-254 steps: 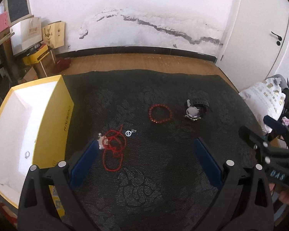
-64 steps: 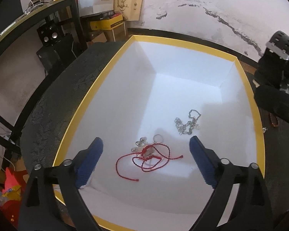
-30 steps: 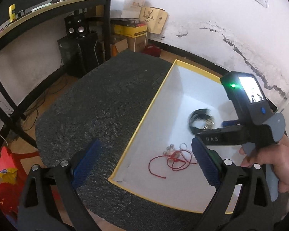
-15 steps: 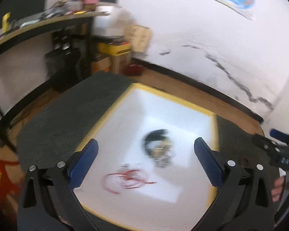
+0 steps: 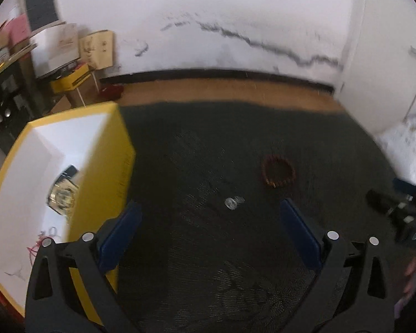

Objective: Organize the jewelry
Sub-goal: 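Move both tools over the rug and close the left tool on the silver charm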

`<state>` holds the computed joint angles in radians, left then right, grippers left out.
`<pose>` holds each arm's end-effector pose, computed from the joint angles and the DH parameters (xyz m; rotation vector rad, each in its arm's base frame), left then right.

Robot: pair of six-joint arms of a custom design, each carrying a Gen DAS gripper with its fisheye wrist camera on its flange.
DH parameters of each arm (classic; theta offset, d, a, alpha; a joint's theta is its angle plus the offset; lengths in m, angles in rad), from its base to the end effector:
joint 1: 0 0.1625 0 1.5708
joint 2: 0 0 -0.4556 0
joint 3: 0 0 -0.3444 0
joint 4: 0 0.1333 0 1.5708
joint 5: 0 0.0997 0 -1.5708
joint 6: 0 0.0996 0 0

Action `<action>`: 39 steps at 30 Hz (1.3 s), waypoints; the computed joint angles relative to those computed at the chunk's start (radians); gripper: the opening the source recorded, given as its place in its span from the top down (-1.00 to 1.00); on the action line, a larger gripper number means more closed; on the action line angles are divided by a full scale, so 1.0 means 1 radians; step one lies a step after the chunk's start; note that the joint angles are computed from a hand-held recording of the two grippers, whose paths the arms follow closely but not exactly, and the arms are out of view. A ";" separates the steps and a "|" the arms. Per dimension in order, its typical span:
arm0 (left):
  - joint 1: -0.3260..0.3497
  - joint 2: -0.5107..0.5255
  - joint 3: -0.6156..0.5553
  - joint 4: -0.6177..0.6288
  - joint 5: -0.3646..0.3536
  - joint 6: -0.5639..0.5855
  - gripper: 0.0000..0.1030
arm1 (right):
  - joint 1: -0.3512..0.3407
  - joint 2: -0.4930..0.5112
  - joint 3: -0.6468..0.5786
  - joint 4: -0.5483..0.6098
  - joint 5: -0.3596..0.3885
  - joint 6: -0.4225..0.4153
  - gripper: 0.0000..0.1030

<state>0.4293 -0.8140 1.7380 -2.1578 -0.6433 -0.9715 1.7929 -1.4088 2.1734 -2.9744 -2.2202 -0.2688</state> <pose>-0.4521 -0.4412 0.1296 0.3880 2.2619 -0.8043 0.1703 -0.4222 0.3695 0.3208 -2.3700 0.7675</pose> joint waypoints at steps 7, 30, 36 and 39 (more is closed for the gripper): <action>0.017 0.066 -0.040 0.021 0.006 0.002 -0.88 | 0.005 0.000 0.007 -0.033 0.006 -0.058 -0.87; 0.117 0.164 -0.052 -0.040 -0.028 -0.070 -0.88 | -0.013 -0.027 -0.017 0.016 0.038 -0.032 -0.87; 0.110 0.173 -0.031 -0.079 0.027 -0.082 -0.87 | -0.013 -0.048 -0.025 0.049 0.066 -0.023 -0.87; 0.108 0.179 -0.045 -0.065 0.031 -0.067 -0.62 | -0.016 -0.060 -0.030 0.065 0.078 -0.023 -0.87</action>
<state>0.5370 -0.6353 1.6928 -2.2225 -0.6128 -1.0380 1.7770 -1.4684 2.1431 -2.9090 -2.1426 -0.2922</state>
